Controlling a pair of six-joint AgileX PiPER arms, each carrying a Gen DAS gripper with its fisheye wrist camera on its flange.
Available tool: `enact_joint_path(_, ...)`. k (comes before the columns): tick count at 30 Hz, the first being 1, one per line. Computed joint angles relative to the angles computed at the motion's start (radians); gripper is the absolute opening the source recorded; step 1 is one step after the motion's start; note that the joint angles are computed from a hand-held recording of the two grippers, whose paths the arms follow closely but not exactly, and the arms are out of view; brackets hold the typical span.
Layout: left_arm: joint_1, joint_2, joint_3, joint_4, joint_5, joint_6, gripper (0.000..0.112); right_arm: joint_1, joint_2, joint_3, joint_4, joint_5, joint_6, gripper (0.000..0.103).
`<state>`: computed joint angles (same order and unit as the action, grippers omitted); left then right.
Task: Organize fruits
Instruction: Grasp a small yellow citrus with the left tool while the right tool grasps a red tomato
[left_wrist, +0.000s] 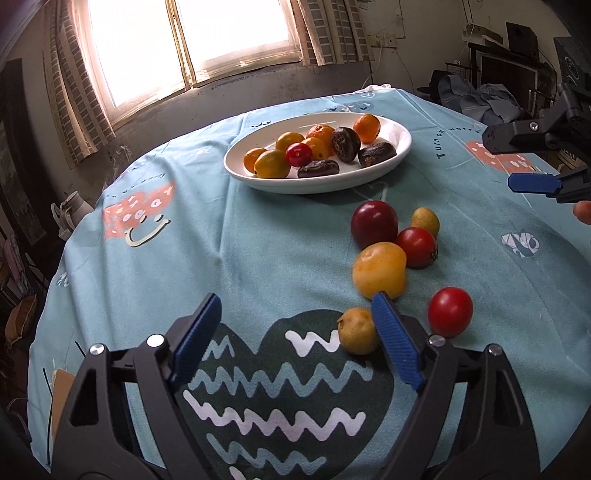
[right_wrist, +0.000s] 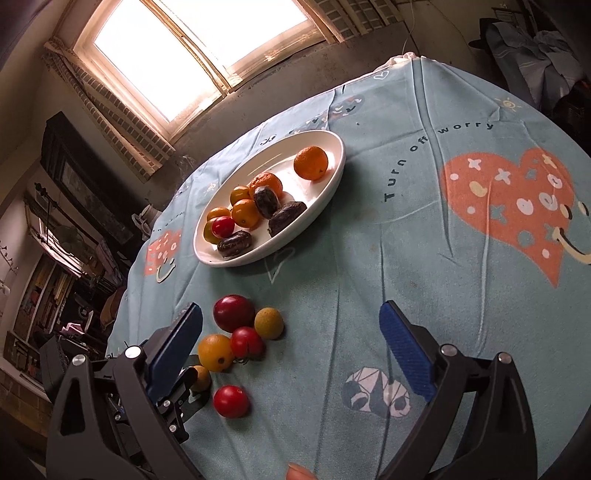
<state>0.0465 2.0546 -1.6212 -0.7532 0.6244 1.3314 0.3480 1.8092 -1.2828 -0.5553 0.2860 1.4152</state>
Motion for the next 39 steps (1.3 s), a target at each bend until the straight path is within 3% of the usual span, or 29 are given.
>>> enact_joint_path(5,0.035,-0.028,0.033,0.01,-0.088,-0.002,0.086,-0.003,-0.002,0.004,0.007,-0.011,-0.008,0.097)
enact_joint_path(6,0.047,-0.028,0.026,-0.004,-0.072,0.005,0.086,-0.003,-0.001,0.001,0.022,-0.014,-0.025,0.097)
enact_joint_path(8,0.069,-0.037,0.03,-0.085,-0.009,0.088,0.086,0.001,0.002,-0.005,0.02,-0.011,-0.03,0.097)
enact_joint_path(13,0.025,-0.105,0.163,-0.185,-0.063,0.341,0.086,0.003,0.001,-0.004,-0.017,-0.002,0.007,0.097)
enact_joint_path(16,0.005,-0.077,0.125,-0.104,-0.041,0.272,0.082,0.008,0.0,-0.003,-0.046,-0.002,0.031,0.097)
enact_joint_path(18,-0.007,-0.043,0.076,-0.032,-0.006,0.198,0.059,0.012,0.002,-0.008,-0.055,0.003,0.027,0.097)
enact_joint_path(21,-0.016,0.018,-0.018,0.066,0.089,0.099,0.039,0.016,0.006,-0.017,-0.036,0.01,0.0,0.097)
enact_joint_path(32,0.014,0.129,-0.221,0.095,0.324,-0.02,0.033,0.027,0.019,-0.03,-0.043,0.006,-0.02,0.097)
enact_joint_path(35,0.029,0.114,-0.199,0.087,0.317,-0.023,0.029,0.029,0.017,-0.026,-0.007,-0.012,-0.068,0.094)
enact_joint_path(39,0.055,0.121,-0.221,0.075,0.284,-0.083,0.029,0.089,0.029,-0.051,-0.012,0.021,-0.156,0.079)
